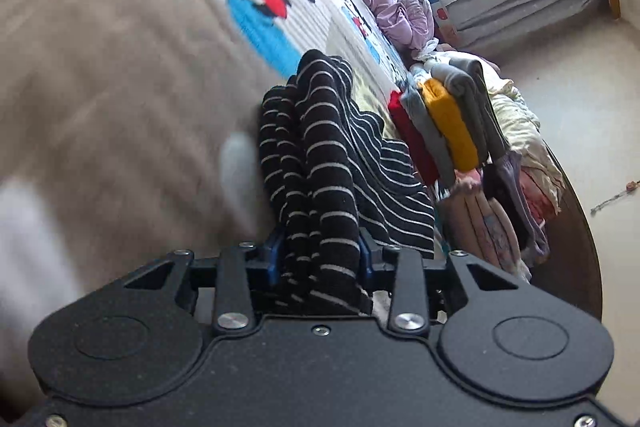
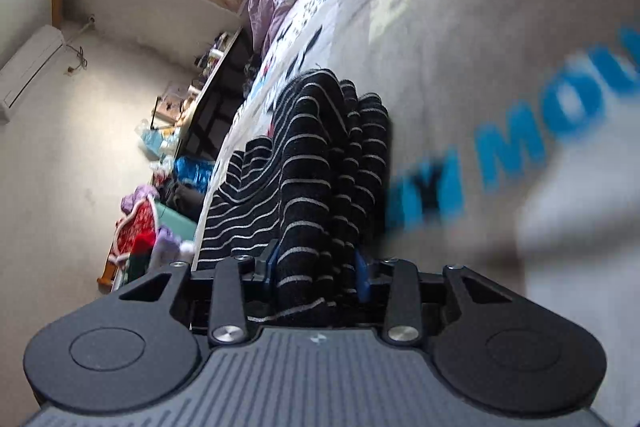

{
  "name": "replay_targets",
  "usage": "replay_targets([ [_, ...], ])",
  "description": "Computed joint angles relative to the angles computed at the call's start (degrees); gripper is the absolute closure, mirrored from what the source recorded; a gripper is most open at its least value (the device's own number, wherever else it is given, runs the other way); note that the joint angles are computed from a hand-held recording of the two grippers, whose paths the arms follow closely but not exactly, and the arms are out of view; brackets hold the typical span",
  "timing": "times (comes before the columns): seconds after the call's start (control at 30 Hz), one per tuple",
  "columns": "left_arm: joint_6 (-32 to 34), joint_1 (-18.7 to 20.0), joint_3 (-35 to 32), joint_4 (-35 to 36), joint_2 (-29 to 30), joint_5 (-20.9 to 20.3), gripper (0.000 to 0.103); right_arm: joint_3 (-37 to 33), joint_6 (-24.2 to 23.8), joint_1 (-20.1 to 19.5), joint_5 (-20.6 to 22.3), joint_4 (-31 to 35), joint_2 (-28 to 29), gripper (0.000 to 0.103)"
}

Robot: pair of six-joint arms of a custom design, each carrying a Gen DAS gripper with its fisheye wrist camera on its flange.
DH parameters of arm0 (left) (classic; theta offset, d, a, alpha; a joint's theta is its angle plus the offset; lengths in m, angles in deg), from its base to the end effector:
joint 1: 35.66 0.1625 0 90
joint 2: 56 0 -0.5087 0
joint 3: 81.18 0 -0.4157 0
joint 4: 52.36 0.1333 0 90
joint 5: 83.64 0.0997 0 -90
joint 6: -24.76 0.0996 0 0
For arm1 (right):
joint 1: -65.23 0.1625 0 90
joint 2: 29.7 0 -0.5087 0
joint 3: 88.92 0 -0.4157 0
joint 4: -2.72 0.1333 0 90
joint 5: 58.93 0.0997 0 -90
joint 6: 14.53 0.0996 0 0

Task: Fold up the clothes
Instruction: 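Grasp the folded striped bundle with both grippers and lift it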

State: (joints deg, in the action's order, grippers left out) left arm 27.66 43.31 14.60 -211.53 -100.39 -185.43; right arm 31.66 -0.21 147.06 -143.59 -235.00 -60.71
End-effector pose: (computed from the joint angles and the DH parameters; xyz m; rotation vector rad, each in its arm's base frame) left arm -0.0322 -0.7554 0.1311 -0.3961 -2.8579 0.4290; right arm 0.0593 -0.5904 0.0412 0.4463 2.5948 -1.4548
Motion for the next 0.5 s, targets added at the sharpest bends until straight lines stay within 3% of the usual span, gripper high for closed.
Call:
replay_targets([
  [0.1, 1.77, 0.54, 3.47, -0.43, -2.59, -0.76, 0.067, 3.18, 0.43, 1.08, -1.13, -3.36, 0.93, 0.065],
  [0.13, 2.82, 0.52, 4.66, -1.8, -3.34, -0.49, 0.063, 3.92, 0.43, 1.53, -2.0, -5.36, 1.4, 0.065],
  [0.2, 6.03, 0.22, 6.34, -5.47, -4.13, 0.53, 0.043, 5.35, 0.41, 2.48, -3.8, -9.33, 2.38, 0.058],
  [0.23, 6.86, 0.16, 6.77, -7.47, -4.13, 0.79, 0.041, 5.67, 0.39, 2.82, -4.64, -11.45, 2.92, 0.055],
  [0.3, 7.17, 0.39, 6.81, -9.52, -3.97, 0.11, 0.04, 5.78, 0.26, 3.28, -6.23, -15.78, 4.01, 0.039],
  [0.37, 6.35, 1.05, 5.86, -8.07, -3.48, -2.63, 0.037, 5.15, -1.07, 3.68, -7.4, -17.64, 4.51, 0.038],
  [0.5, 6.15, 0.12, 5.76, -7.39, -2.53, 0.67, 0.037, 3.79, -3.21, 2.83, -6.24, -15.73, 4.99, 0.036],
])
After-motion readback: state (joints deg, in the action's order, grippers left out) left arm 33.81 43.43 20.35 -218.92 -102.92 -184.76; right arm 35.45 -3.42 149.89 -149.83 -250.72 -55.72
